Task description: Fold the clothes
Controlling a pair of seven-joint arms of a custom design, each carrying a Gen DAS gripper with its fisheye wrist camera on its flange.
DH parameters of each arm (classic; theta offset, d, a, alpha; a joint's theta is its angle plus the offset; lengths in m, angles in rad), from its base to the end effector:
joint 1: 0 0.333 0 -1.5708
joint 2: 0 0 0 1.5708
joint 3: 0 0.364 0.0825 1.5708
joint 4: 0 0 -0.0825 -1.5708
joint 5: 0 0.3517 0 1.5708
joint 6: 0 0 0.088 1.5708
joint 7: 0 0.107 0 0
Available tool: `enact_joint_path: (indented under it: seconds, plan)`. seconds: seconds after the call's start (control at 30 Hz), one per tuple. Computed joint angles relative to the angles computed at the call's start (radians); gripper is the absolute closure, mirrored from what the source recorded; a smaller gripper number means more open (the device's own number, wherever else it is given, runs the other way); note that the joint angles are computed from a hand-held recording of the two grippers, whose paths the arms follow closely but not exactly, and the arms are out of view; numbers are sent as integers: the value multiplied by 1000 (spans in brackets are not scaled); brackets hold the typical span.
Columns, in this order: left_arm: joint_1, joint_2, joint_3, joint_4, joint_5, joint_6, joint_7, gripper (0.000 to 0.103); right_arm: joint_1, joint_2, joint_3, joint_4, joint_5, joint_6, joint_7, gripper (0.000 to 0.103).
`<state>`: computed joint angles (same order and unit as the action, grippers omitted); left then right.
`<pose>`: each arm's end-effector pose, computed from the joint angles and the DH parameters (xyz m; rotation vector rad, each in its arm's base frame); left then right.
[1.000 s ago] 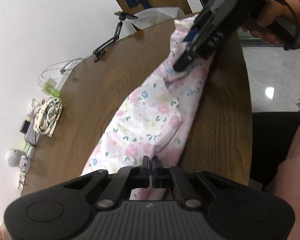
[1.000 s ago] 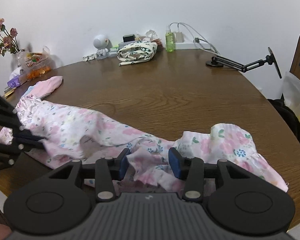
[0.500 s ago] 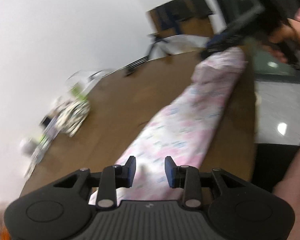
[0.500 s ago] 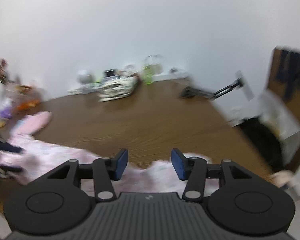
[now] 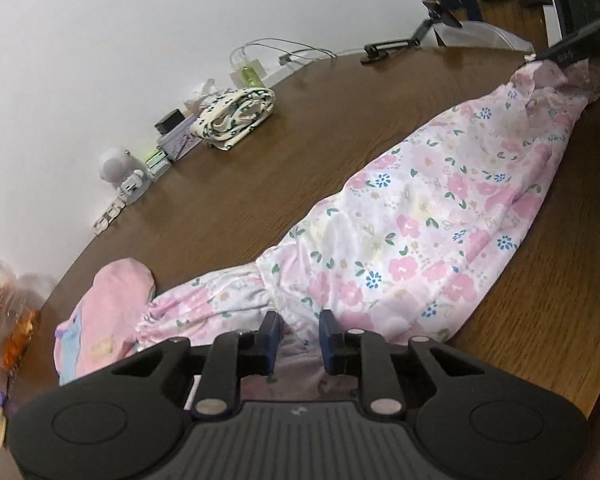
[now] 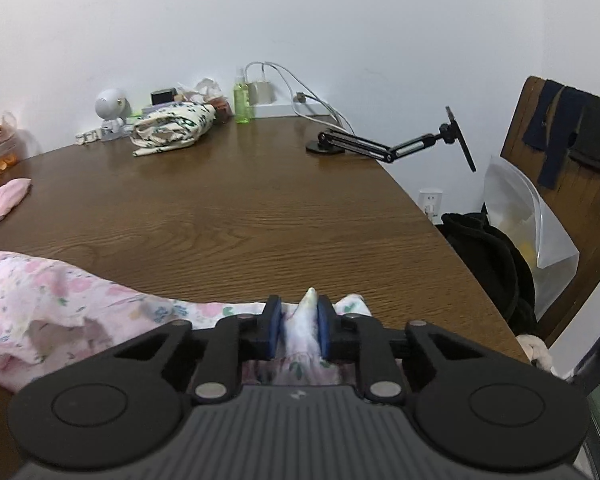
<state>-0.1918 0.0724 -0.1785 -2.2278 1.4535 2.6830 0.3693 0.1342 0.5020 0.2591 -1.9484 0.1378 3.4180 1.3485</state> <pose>0.4821 -0.2192 0.4311 -1.2557 1.9199 -0.3700 0.6368 0.2142 0.4121 -1.8428 1.2667 -0.6413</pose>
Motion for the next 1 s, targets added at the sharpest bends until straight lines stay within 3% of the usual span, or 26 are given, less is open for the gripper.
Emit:
enact_joint_path:
  seconds: [0.07, 0.1, 0.23, 0.3, 0.4, 0.47, 0.6, 0.7, 0.87, 0.97, 1.0]
  plan:
    - [1, 2, 2, -1, 32, 5, -41, 86, 19, 2, -18, 5, 14, 3, -20, 84]
    - [2, 2, 3, 1, 33, 9, -44, 86, -11, -4, 15, -2, -8, 7, 2, 83]
    - [6, -8, 2, -4, 6, 17, -4, 83, -198, -26, 224, -50, -116, 44, 79, 82]
    - [8, -21, 1, -9, -1, 20, 13, 80, -303, -30, 353, -69, -244, 53, 108, 79]
    - [15, -37, 4, 5, 36, 34, -12, 79, -420, 21, 535, -31, -413, -20, 123, 79]
    - [22, -40, 5, 25, 79, 38, -53, 79, -433, 86, 617, 24, -446, -100, 81, 79]
    - [37, -9, 12, 61, 48, 53, -25, 78, -305, 131, 567, 116, -399, -213, 26, 80]
    - [48, 11, 23, 45, -31, 71, 42, 77, -226, 98, 474, 101, -361, -228, 16, 80]
    - [82, -4, 48, 6, 127, 193, -177, 76, -262, 52, 466, 8, -285, -182, -14, 80]
    - [78, -42, 33, -12, 152, 156, -205, 74, -244, 6, 435, -16, -233, -186, -25, 80]
    - [78, -58, 29, -21, 161, 150, -212, 74, -272, 3, 471, -28, -228, -180, -45, 80]
